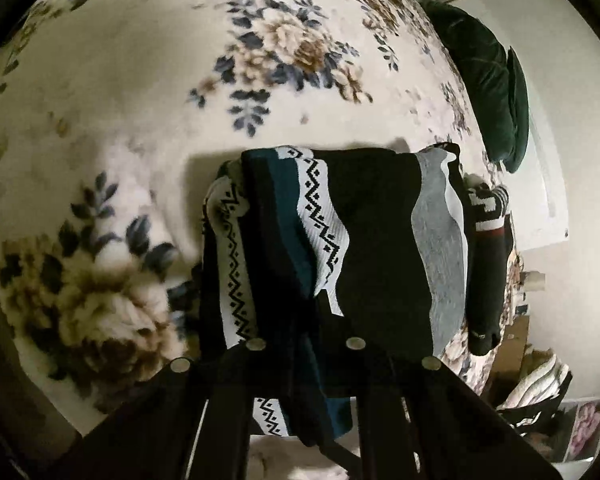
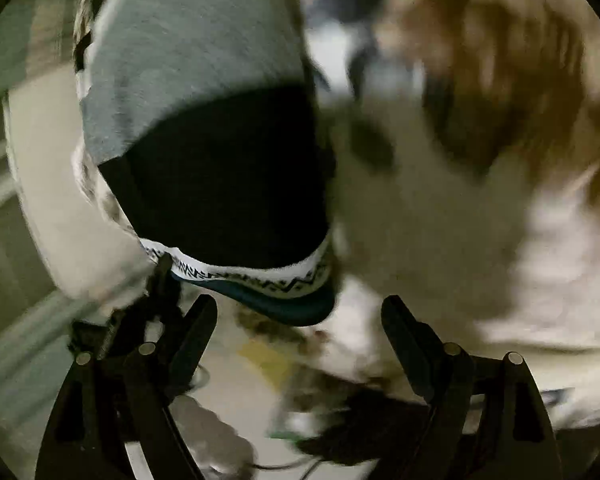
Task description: Fold small clothes
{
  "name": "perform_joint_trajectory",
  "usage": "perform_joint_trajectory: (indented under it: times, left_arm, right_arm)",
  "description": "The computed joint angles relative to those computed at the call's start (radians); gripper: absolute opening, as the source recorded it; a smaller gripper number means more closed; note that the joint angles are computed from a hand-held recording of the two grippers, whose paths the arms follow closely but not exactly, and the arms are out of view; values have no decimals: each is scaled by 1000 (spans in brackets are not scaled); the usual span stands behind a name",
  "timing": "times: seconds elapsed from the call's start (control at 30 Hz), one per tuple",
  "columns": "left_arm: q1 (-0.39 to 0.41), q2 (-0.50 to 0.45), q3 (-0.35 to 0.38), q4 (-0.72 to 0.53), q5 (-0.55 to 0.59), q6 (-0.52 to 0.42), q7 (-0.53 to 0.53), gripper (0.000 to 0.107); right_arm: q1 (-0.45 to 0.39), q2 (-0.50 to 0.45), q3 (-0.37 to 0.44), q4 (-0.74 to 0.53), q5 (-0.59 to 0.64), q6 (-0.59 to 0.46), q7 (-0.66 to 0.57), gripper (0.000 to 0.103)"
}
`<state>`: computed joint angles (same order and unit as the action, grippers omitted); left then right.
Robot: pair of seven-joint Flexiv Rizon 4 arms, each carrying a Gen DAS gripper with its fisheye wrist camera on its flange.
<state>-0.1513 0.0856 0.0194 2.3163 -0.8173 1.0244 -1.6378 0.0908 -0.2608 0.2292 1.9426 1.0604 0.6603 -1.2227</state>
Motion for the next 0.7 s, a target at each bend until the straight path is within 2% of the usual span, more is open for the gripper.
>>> perform_joint_trajectory:
  times: [0.03,0.07,0.1,0.13,0.17,0.23,0.37,0.5,0.53,0.6,0.63,0.67,0.7]
  left_arm:
    - [-1,9,0,4,8,-3,2,7]
    - [1,8,1,0,20,-8,3,7]
    - [1,16,4,5,27,-17,2,7]
    - [2,18,6,6,26,-22,0,7]
    - [5,23,8,7,36,-33,-7,7]
    - [8,36,12,5,52,-51,-16,7]
    - [21,44,20,4,109,-68,-10,7]
    - [65,-42,26,6,201,-82,-65,6]
    - [72,-55,29,16,174,-83,-68,6]
    - [88,-73,37,40,55,-99,-36,8]
    - [95,-66,39,46,44,-97,-40,8]
    - [101,-51,41,53,37,-91,-39,8]
    - [103,-37,43,58,29,-91,-28,13]
  right_arm:
    - [0,-5,10,11,75,55,-21,69]
    - [2,-10,16,15,122,94,-39,39]
    - [14,-16,18,17,130,130,-36,23]
    - [39,-22,18,20,102,175,-4,14]
    - [49,-23,21,20,83,195,11,12]
    - [74,-6,28,29,17,221,58,10]
    - [110,50,40,50,-120,207,122,9]
    - [142,-6,31,26,-237,196,127,10]
    - [143,-44,28,6,-274,181,109,11]
    - [110,-77,39,-30,-273,129,73,16]
    - [78,-87,43,-57,-254,73,53,21]
    - [56,-85,46,-73,-247,35,27,42]
    - [47,-73,42,-77,-266,12,9,54]
